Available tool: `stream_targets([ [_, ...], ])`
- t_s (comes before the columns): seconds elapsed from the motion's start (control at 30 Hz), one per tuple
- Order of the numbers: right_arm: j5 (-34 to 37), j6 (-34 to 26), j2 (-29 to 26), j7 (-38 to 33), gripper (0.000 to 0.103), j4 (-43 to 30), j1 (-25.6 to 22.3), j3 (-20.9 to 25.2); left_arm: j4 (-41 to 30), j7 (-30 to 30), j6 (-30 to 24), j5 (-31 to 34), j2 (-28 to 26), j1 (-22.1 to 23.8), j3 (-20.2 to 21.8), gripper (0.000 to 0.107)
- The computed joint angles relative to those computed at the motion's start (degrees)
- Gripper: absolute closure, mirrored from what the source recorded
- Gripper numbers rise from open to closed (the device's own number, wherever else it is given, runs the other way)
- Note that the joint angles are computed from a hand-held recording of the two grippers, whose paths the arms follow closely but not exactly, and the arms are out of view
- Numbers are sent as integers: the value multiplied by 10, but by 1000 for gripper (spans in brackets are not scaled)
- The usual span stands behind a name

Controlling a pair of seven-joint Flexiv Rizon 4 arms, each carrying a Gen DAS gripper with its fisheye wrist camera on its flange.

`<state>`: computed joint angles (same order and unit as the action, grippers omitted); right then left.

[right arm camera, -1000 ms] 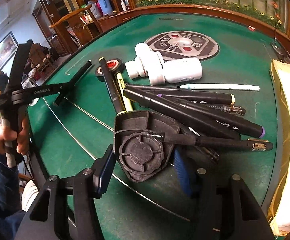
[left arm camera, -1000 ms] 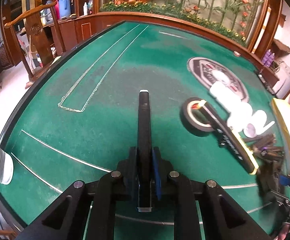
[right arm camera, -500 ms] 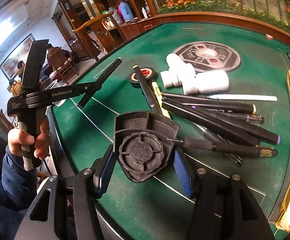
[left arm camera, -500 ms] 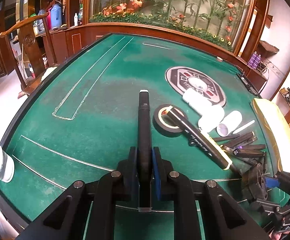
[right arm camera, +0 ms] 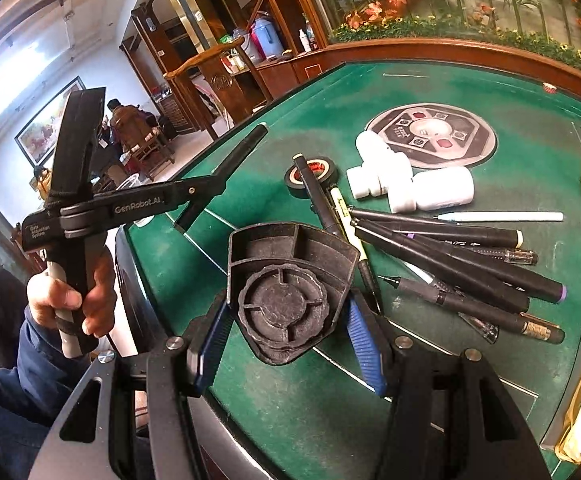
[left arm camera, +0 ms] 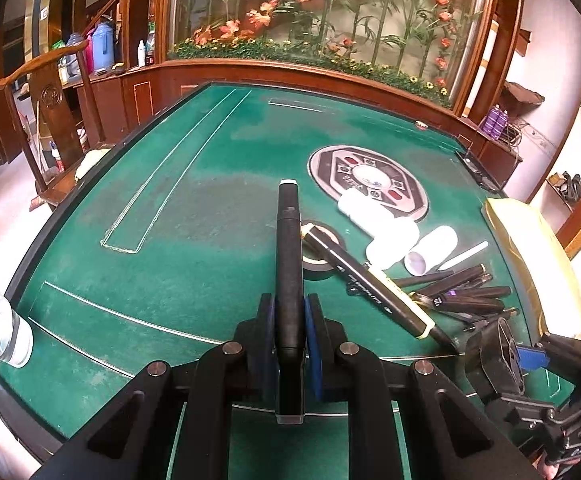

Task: Organize rigid objects
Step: 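Carry the black marker and black plastic part with both tools over the white tray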

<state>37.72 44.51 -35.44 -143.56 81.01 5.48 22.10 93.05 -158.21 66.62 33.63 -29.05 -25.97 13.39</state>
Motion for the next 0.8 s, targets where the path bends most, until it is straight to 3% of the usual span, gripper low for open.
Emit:
stream_targets([
  [0.47,22,24,-5,12,47,-14,-22,-2,-25,29,0,-7,-5,-6,-14,92],
  [0.8,43,63,-15,23,47,-38,-53,-11,-110,139,-13,-69,-52,-3,-53,92],
])
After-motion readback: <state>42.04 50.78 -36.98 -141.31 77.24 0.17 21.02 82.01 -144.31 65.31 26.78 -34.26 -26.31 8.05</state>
